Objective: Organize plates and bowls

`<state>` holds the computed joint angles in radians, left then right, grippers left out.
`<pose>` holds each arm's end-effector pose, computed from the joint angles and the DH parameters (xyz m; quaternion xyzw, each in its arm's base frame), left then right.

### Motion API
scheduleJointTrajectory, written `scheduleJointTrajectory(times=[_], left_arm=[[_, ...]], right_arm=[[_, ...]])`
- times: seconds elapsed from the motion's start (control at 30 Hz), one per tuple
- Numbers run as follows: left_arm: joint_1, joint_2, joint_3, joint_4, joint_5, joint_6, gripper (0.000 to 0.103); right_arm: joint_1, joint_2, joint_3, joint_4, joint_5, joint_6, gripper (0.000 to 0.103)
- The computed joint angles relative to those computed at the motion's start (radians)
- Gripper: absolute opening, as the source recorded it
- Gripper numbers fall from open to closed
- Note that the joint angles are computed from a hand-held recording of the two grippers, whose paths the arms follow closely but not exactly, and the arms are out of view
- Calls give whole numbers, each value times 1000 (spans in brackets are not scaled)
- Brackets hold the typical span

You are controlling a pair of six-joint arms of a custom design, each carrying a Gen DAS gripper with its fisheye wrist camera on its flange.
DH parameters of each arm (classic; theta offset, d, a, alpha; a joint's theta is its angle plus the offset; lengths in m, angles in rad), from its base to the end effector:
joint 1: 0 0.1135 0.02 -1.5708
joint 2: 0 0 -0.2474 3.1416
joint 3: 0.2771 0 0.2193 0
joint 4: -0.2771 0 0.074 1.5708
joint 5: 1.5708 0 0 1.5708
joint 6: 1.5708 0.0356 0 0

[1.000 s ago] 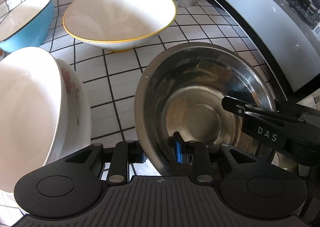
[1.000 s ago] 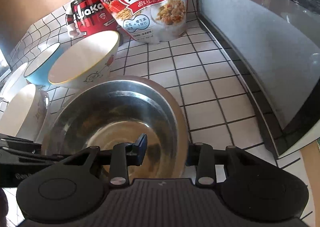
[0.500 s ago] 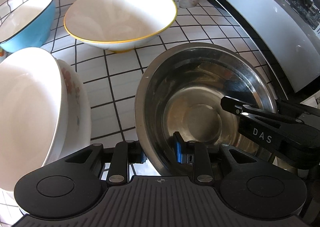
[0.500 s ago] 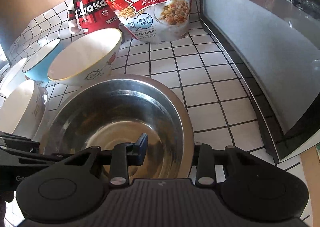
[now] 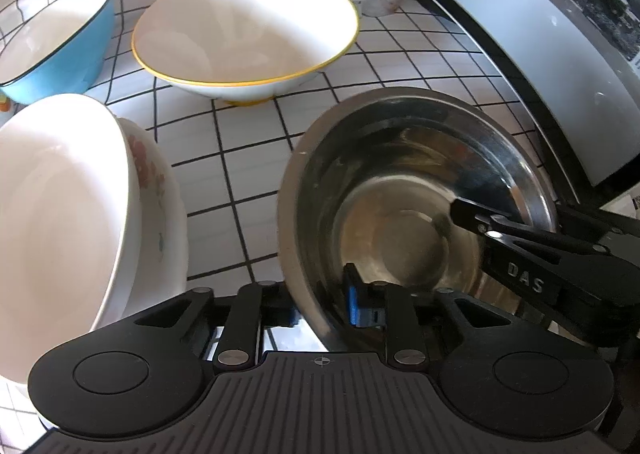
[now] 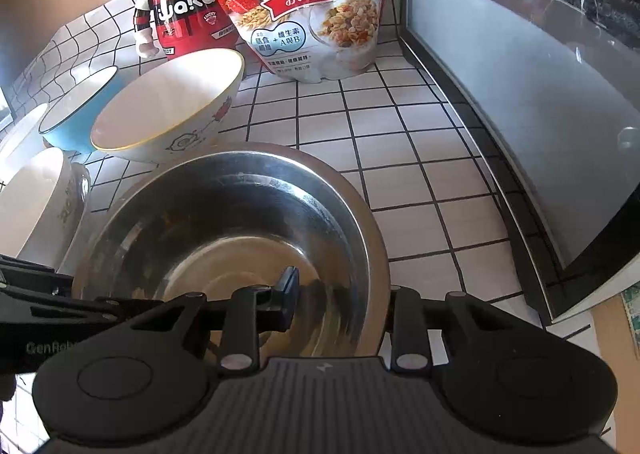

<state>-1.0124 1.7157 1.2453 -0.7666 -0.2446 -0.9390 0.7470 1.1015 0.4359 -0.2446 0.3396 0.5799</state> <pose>0.1697 -0.2554 0.2136 0.0157 0.9788 -0.0691 0.1920 0.1380 0.1116 0.1661 -0.0232 0.9337 0.0709 0.3503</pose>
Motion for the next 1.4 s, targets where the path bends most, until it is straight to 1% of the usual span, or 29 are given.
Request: scheduleJointTrajectory(times=[0.1,0.2,0.33,0.4,0.47,0.53,0.63,0.7,0.77,0.8,0.87,0.97,1.03,1.1,1.2,1.3,1.33,1.4], left_arm=[[2,-49,-41,43,27,-3,20],[-24,-117,-61,63,1,24,20],[-45,-235,-56,44,-36,57,20],[-52,-305,-55,13,-73,70,20],[-47,-386,-76,-10,-93,68,20],[-24,-472,-84,-56,-101,73,20],[16,-579,-60,-168,-110,111,20],[60,-640,-27,-256,-117,161,20],[103,-698,5,-338,-133,187,20],[115,-724,13,-372,-149,182,20],[170,-778,7,-411,-151,184,20],[264,-839,-32,-439,-114,166,20],[348,-866,-70,-438,-61,183,19],[395,-886,-104,-444,-26,185,19],[415,-885,-158,-433,-20,152,19],[458,-910,-232,-394,28,143,19],[453,-905,-249,-378,26,134,19],[394,-894,-272,-367,-21,90,19]], right_arm=[[19,-31,28,-84,22,33,28],[70,-75,87,-212,83,73,28],[154,-111,238,-403,166,123,28],[220,-85,355,-485,227,143,28],[295,-32,449,-528,297,160,28],[350,38,545,-544,337,151,28],[402,164,698,-537,355,105,28],[426,247,793,-515,353,62,28],[440,326,865,-465,343,1,28],[452,357,895,-449,341,-20,28],[464,429,944,-403,325,-57,28],[461,519,998,-376,264,-66,28],[460,562,1009,-358,229,-93,28],[463,588,995,-327,208,-115,28],[462,618,983,-289,188,-139,28],[449,633,945,-254,181,-149,28],[439,628,926,-244,167,-147,28],[422,626,897,-228,142,-143,28]])
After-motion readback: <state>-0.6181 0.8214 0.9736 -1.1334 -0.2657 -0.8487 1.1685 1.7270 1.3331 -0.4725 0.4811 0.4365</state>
